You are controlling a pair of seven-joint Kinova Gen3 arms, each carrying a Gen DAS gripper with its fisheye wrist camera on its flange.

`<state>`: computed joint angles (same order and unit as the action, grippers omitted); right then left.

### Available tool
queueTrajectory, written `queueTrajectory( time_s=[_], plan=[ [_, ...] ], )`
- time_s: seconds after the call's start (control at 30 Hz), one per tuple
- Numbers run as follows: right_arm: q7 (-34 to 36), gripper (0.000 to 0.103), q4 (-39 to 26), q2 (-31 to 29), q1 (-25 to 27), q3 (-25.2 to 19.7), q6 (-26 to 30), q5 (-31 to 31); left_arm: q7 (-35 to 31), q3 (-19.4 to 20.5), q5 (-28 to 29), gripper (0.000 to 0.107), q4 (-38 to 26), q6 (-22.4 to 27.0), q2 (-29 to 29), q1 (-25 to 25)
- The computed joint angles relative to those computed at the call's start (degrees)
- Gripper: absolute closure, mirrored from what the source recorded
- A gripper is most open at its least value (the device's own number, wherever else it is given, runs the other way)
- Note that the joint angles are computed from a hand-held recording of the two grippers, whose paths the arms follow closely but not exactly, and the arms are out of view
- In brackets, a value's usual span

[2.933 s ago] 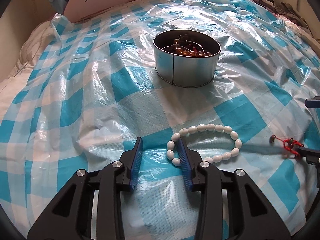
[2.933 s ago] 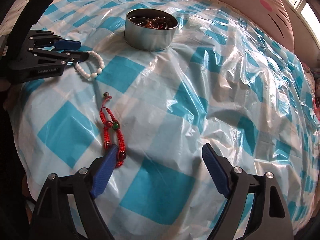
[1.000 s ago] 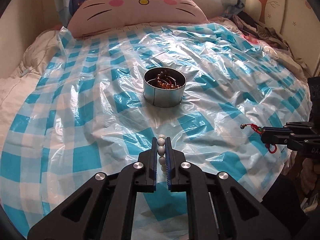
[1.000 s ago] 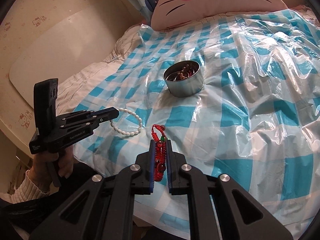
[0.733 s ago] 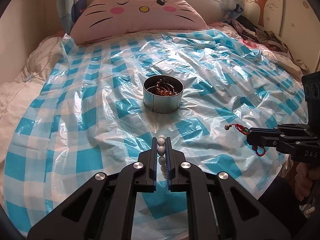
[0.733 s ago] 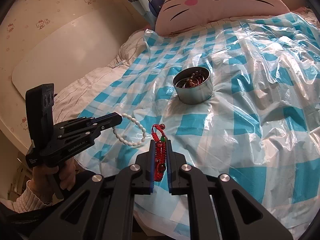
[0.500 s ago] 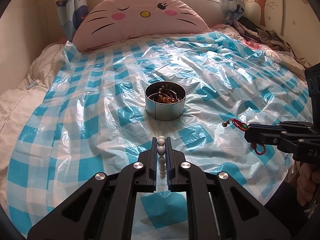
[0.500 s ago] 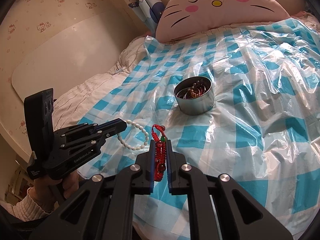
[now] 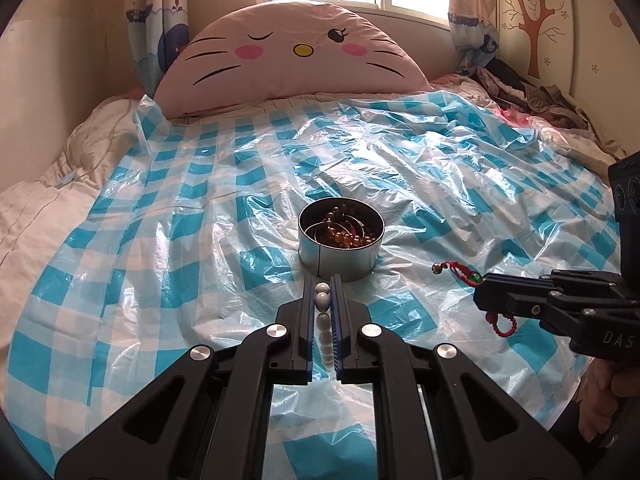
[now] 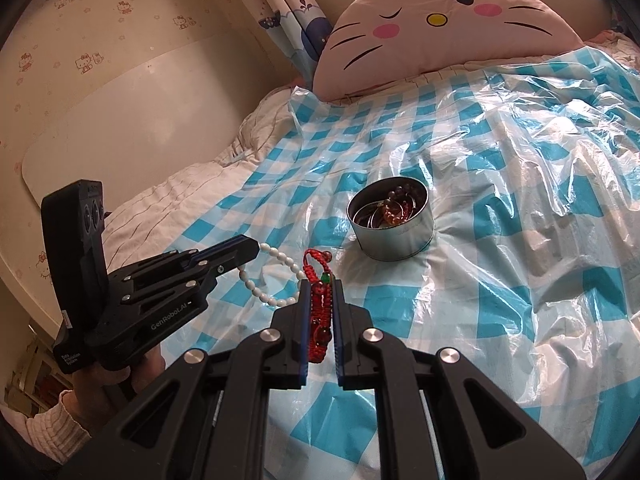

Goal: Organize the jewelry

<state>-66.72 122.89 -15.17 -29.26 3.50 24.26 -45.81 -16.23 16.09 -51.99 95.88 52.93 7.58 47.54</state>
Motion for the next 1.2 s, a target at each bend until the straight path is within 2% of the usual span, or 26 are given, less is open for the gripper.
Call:
queueTrajectory(
  time_s=[0.17,0.2,0.23,0.3,0.33,0.47,0.53,0.6,0.63,0.67,0.7,0.77,0.8,0.87,1.0,1.1,1.13,1.2],
  plan=[
    [-6.27,0.092,-5.78,5.52,12.66,-12.12,10.27,11.65,-0.43,-0.37,2.12,0.101,1.18,-1.26,-0.1,-1.12],
    [-7.94,0.083,-7.32,7.45,14.19,-14.04,12.6,13.98,-0.43,-0.49,2.66,0.101,1.58,-1.7,-0.27,-1.44],
    [-9.45,0.064,-8.12,8.33,14.66,-14.89,14.14,16.31,-0.17,-0.53,2.85,0.101,1.91,-1.85,-0.31,-1.56],
    [-11.7,0.058,-8.27,8.0,12.86,-13.44,14.48,19.04,0.06,-0.61,3.1,0.101,2.41,-2.14,-0.53,-1.88],
    [-11.86,0.058,-8.12,7.75,10.66,-11.14,14.21,19.26,0.28,-0.62,3.09,0.101,2.68,-2.27,-0.7,-2.02],
    [-13.72,0.058,-8.48,7.88,6.37,-6.51,13.22,21.19,0.34,-0.5,3.2,0.101,3.01,-2.76,-1.04,-2.73],
    [-14.66,0.062,-10.52,9.7,5.07,-6.85,15.02,24.72,0.23,-0.38,3.29,0.101,3.06,-2.83,-1.08,-2.92],
    [-14.91,0.066,-12.09,11.95,7.59,-11.25,16.8,29.27,0.04,-0.33,3.5,0.101,3.02,-2.88,-1.12,-3.11],
    [-14.12,0.071,-12.23,12.85,8.91,-12.83,17.28,30.55,-0.13,-0.33,3.7,0.101,3.06,-3.02,-1.18,-3.26],
    [-14.24,0.072,-11.83,13.16,9.4,-13.35,17.05,30.91,-0.22,-0.34,3.83,0.101,3.11,-3.1,-1.23,-3.39],
    [-15.02,0.072,-12.02,13.27,9.2,-12.82,17.45,30.33,-0.13,-0.32,3.86,0.101,3.26,-3.19,-1.32,-3.45],
    [-13.8,0.08,-12.18,12.7,7.93,-10.46,19.03,27.88,-0.27,-0.3,4.02,0.101,3.43,-3.42,-1.44,-3.69],
    [-12.78,0.082,-12.02,12.38,8.26,-10.76,19.4,27.86,-0.18,-0.25,3.96,0.101,3.45,-3.43,-1.36,-3.7],
    [-12.89,0.082,-11.82,11.89,9.6,-12.14,19.34,27.93,-0.21,-0.3,4.05,0.101,3.54,-3.71,-1.31,-3.88],
    [-11.38,0.082,-11.69,12.71,9.91,-10.51,17.72,23.61,-0.13,-0.32,3.95,0.101,3.61,-3.8,-1.26,-3.86],
    [-10.48,0.092,-11.75,13.2,10.08,-11.32,17.33,23.0,-0.07,-0.34,3.87,0.101,3.58,-3.83,-1.12,-3.78],
    [-9.85,0.095,-11.43,12.62,9.58,-10.78,17.09,22.28,-0.13,-0.37,3.94,0.101,3.58,-3.86,-1.1,-3.81],
    [-7.82,0.095,-10.15,10.86,6.65,-6.53,16.37,18.3,0.13,-0.33,3.9,0.101,3.47,-3.75,-0.82,-3.58]
  ],
)
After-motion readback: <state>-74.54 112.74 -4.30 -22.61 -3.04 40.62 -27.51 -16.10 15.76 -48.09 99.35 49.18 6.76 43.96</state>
